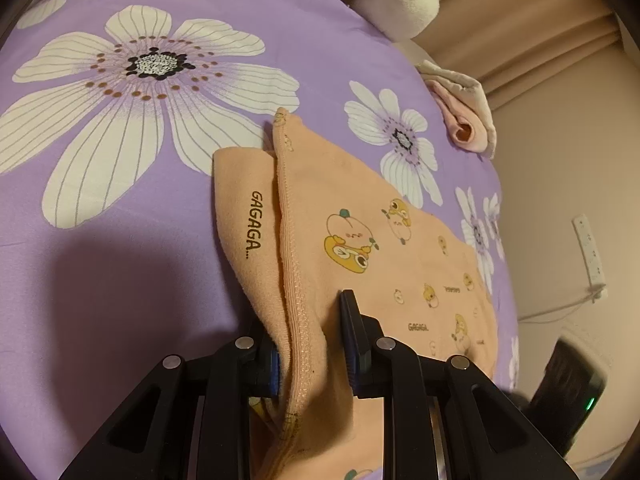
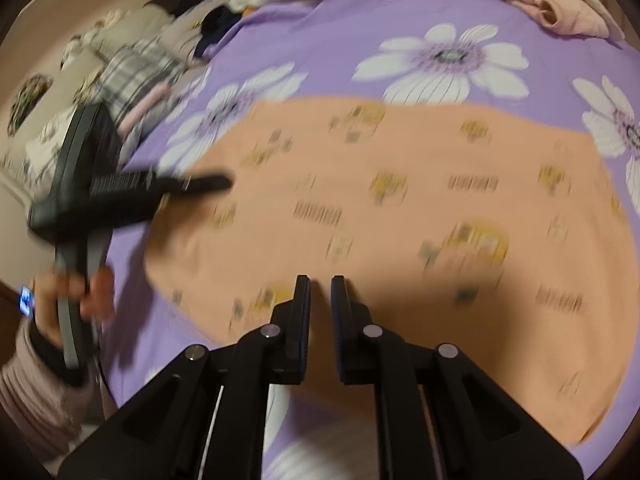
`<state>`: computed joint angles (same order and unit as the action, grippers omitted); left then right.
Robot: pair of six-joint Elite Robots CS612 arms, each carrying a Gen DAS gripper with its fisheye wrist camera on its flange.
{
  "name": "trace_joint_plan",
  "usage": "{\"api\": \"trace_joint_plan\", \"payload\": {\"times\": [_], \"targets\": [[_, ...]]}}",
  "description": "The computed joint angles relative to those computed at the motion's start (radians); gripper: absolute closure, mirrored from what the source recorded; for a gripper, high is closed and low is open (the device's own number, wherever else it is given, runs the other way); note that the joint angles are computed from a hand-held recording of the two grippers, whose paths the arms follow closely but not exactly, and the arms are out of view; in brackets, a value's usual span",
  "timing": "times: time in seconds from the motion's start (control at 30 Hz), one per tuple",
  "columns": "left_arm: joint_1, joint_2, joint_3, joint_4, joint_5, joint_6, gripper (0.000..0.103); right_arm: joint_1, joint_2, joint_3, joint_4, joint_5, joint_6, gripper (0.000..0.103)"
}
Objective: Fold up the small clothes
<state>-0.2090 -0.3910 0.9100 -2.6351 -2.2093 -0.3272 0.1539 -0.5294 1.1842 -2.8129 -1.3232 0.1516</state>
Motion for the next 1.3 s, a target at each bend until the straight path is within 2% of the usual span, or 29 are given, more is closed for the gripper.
{"api": "trace_joint_plan", "payload": {"times": [0.1,0.27,0.37,0.47,0.6,0.8,0.87,0.93,1.07,1.13,1.23,1.3], "targets": [[-0.003,-0.004,0.002,0.004,0.014,-0.01,0.081,0.009,0.004,0.021,-0.017,-0.023,-0.022,0.091],[-0.011,-0.03,0.02,-0.014,0.032,-0.003,0.088,-0.012,-0.001,0.044,-0.07,0.054,0.083,0.091],[-0.021,-0.052,0.035,-0.038,0.049,0.023,0.091,-0.018,-0.014,0.077,-0.137,0.054,0.126,0.091],[-0.038,-0.07,0.042,-0.049,0.074,0.05,0.094,-0.032,-0.021,0.103,-0.22,0.089,0.181,0.091],[-0.067,-0.093,0.054,-0.045,0.103,0.118,0.094,-0.052,-0.023,0.118,-0.304,0.111,0.241,0.091],[-0.127,-0.116,0.064,-0.019,0.165,0.26,0.094,-0.096,-0.009,0.142,-0.447,0.178,0.419,0.089],[-0.147,-0.115,0.06,0.003,0.179,0.303,0.094,-0.115,0.0,0.154,-0.506,0.212,0.508,0.083],[-0.166,-0.11,0.048,0.056,0.188,0.353,0.094,-0.136,0.019,0.158,-0.589,0.26,0.62,0.067],[-0.189,-0.095,0.032,0.146,0.189,0.403,0.094,-0.165,0.052,0.149,-0.694,0.332,0.78,0.059],[-0.193,-0.085,0.018,0.196,0.174,0.412,0.094,-0.174,0.067,0.136,-0.732,0.357,0.843,0.049],[-0.193,-0.086,0.024,0.227,0.154,0.421,0.088,-0.178,0.074,0.127,-0.737,0.377,0.874,0.044],[-0.186,-0.099,0.054,0.197,0.144,0.413,0.088,-0.175,0.065,0.128,-0.699,0.37,0.85,0.043]]}}
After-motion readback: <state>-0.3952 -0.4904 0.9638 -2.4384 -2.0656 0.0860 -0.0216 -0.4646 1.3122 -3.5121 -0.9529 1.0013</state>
